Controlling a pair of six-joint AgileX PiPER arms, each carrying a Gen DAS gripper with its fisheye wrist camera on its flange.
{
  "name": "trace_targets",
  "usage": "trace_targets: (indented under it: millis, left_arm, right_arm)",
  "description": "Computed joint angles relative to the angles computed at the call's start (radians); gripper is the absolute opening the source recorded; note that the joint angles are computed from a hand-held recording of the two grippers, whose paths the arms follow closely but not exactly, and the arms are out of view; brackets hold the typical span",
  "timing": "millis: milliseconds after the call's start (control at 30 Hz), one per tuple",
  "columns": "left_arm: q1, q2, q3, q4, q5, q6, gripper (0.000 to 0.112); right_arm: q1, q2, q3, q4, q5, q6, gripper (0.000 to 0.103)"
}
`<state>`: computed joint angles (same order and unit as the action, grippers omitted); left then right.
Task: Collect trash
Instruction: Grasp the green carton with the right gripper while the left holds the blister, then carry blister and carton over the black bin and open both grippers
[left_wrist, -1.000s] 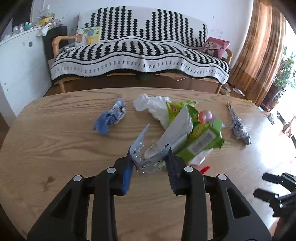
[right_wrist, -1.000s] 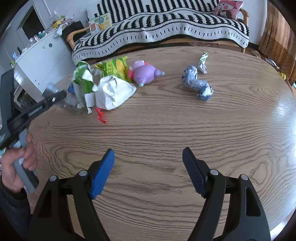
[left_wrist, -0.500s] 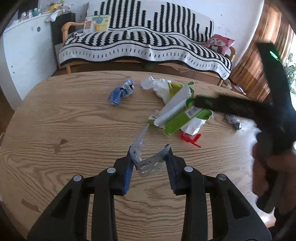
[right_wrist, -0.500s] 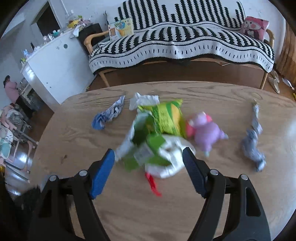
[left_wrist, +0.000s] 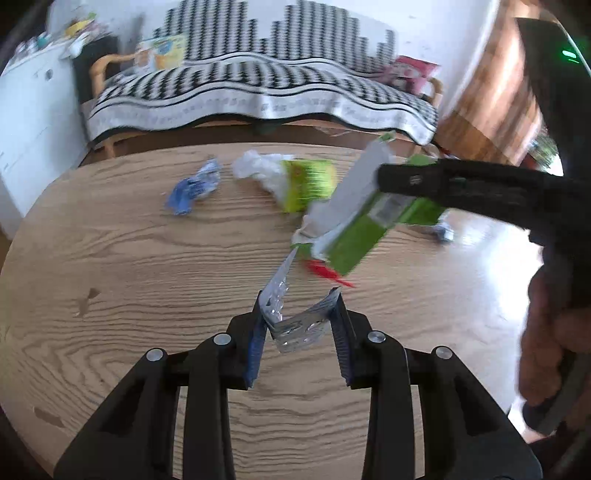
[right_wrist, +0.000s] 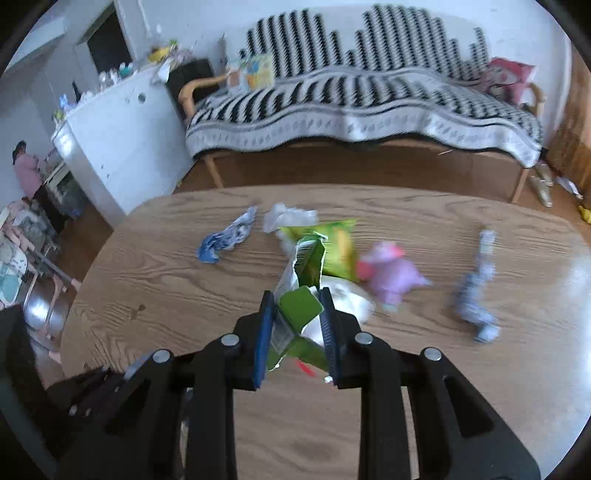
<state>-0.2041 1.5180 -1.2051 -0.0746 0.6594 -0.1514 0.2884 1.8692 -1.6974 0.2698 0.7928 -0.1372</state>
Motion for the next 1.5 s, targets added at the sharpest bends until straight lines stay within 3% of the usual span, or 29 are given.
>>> trace_targets:
  millis: [200,333,433,533,733,900,967,1200,1500]
  left_arm:
    - [-0.197,0.017,-0.042,0.029,-0.001,-0.045,0.032]
    - [-0.385,0.077,-0.109,0.047,-0.015,-0.094,0.032]
    - [-0.531,0.143,-0.179,0.074,-0.021,-0.121,0.032]
    - [-0.666,0.229,-0.267,0.087,-0.019,-0.124,0.032]
    - [-0.855,0.427,-0.482,0.063,0.018,-0.084,0.032]
    - [-0.916,0.536,-0.626,0.043,0.047,-0.054,0.032]
    - [-0.921,0.576,-0.680,0.041,0.062,-0.050,0.032]
    - [-0.912,0.672,-0.814,0.039,0.150,-0.047,0.032]
    - [-0.913,0.740,-0.905,0.013,0.202,-0.023,0.032]
  right_arm:
    - [-0.276,-0.367,0.434,0.082,-0.032,-0.196,0.025]
    - [-0.626,-0.529,0.630,0.156,0.011,-0.414,0.025]
    - [-0.913,-0.571,0.696,0.225,0.062,-0.601,0.025]
    - [-1.182,-0.530,0.719,0.303,0.105,-0.804,0.025]
    - [-1.489,-0.382,0.693,0.352,0.158,-1.006,0.024]
    - [-1.576,-0.287,0.675,0.328,0.149,-1.052,0.017]
    - [-1.576,-0.251,0.682,0.298,0.136,-1.041,0.008]
    - [-1.592,-0.191,0.667,0.275,0.152,-1.038,0.007]
    - [-1.591,-0.163,0.628,0.273,0.193,-1.019,0.007]
